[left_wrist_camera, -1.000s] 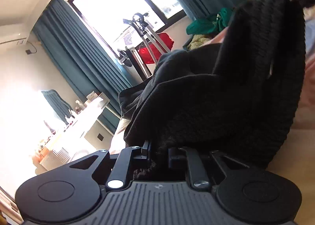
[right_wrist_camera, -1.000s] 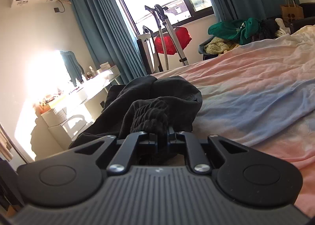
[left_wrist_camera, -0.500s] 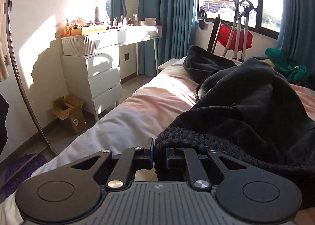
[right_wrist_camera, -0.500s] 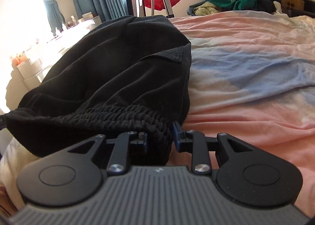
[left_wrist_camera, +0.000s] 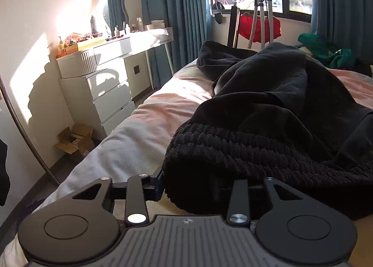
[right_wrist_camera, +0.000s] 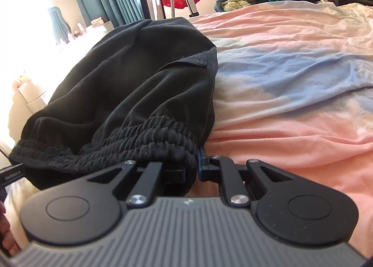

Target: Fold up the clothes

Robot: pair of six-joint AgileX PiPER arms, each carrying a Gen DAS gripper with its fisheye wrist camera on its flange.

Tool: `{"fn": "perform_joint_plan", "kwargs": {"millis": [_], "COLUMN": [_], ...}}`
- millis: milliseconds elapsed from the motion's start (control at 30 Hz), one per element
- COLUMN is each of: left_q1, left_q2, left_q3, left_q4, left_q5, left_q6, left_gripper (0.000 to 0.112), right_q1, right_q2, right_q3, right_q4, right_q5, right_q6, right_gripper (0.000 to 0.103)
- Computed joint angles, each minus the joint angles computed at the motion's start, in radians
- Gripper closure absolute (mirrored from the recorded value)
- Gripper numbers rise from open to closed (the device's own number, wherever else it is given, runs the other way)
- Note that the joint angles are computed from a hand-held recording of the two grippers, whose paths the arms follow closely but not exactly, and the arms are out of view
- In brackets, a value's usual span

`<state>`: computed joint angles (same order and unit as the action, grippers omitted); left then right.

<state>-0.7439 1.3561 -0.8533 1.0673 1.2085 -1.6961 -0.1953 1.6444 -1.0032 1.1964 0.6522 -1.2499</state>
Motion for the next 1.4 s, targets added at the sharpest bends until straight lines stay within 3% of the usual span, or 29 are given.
{"fn": "perform_joint_plan", "kwargs": {"millis": [33, 67, 300, 433, 533, 667, 767, 867, 933, 1067, 1133, 1200, 1233, 1267, 1333, 1400], "left_q1": [-0.002, 0.004, 0.245, 0.467, 0.639, 0.921, 1.142, 1.29, 1.348, 1.42, 1.432, 1.458, 1.468, 1.468, 1.459, 1.429], "left_q2": [0.002, 0.005, -0.142, -0.16, -0.107, 0.032, 0.126, 0.205, 0.235, 0.214, 0.175, 0.112, 0.08, 0.035, -0.056, -0.162], "left_q3": [0.002, -0.003, -0.137, -0.329, -0.487, -0.616, -0.59, -0.498, -0.422, -0.287, -0.248, -0.2, -0.178, -0.154, -0.1, -0.045], "left_q4": [0.026, 0.06, 0.089, 0.063, 0.043, -0.054, -0.29, -0.526, -0.63, -0.864, -0.91, -1.039, -1.075, -1.071, -0.971, -0.806], "left_q5": [-0.002, 0.0, -0.159, -0.263, -0.331, -0.447, -0.584, -0.723, -0.82, -0.956, -0.961, -0.953, -0.945, -0.931, -0.913, -0.877], "left_q6": [-0.018, -0.026, 0.083, 0.3, 0.449, 0.639, 0.799, 0.946, 1.028, 1.263, 1.305, 1.43, 1.463, 1.471, 1.421, 1.295], "left_gripper": [0.083, 0.104, 0.105, 0.105, 0.105, 0.104, 0.104, 0.103, 0.103, 0.093, 0.078, 0.04, 0.034, 0.025, 0.017, 0.011], "right_q1": [-0.006, -0.013, -0.079, -0.013, 0.141, 0.462, 0.632, 0.698, 0.697, 0.687, 0.68, 0.682, 0.691, 0.694, 0.682, 0.672], "right_q2": [-0.002, -0.004, -0.045, -0.097, -0.101, -0.001, 0.142, 0.277, 0.317, 0.336, 0.331, 0.317, 0.299, 0.279, 0.236, 0.178], "right_q3": [0.0, 0.0, 0.031, 0.061, 0.088, -0.017, -0.138, -0.24, -0.25, -0.277, -0.298, -0.315, -0.31, -0.299, -0.245, -0.195], "right_q4": [0.001, 0.002, 0.06, 0.138, 0.319, 0.467, 0.469, 0.37, 0.379, 0.344, 0.299, 0.24, 0.198, 0.17, 0.195, 0.189], "right_q5": [0.011, 0.022, 0.197, 0.307, 0.358, 0.228, 0.113, 0.057, 0.069, 0.101, 0.127, 0.15, 0.143, 0.145, 0.175, 0.177], "right_q6": [0.004, 0.009, 0.057, 0.061, 0.058, 0.066, 0.053, 0.138, 0.107, 0.072, 0.089, 0.104, 0.116, 0.12, 0.066, 0.037], "right_gripper": [0.091, 0.091, 0.091, 0.091, 0.09, 0.088, 0.088, 0.088, 0.088, 0.084, 0.072, 0.061, 0.048, 0.043, 0.017, 0.011]}}
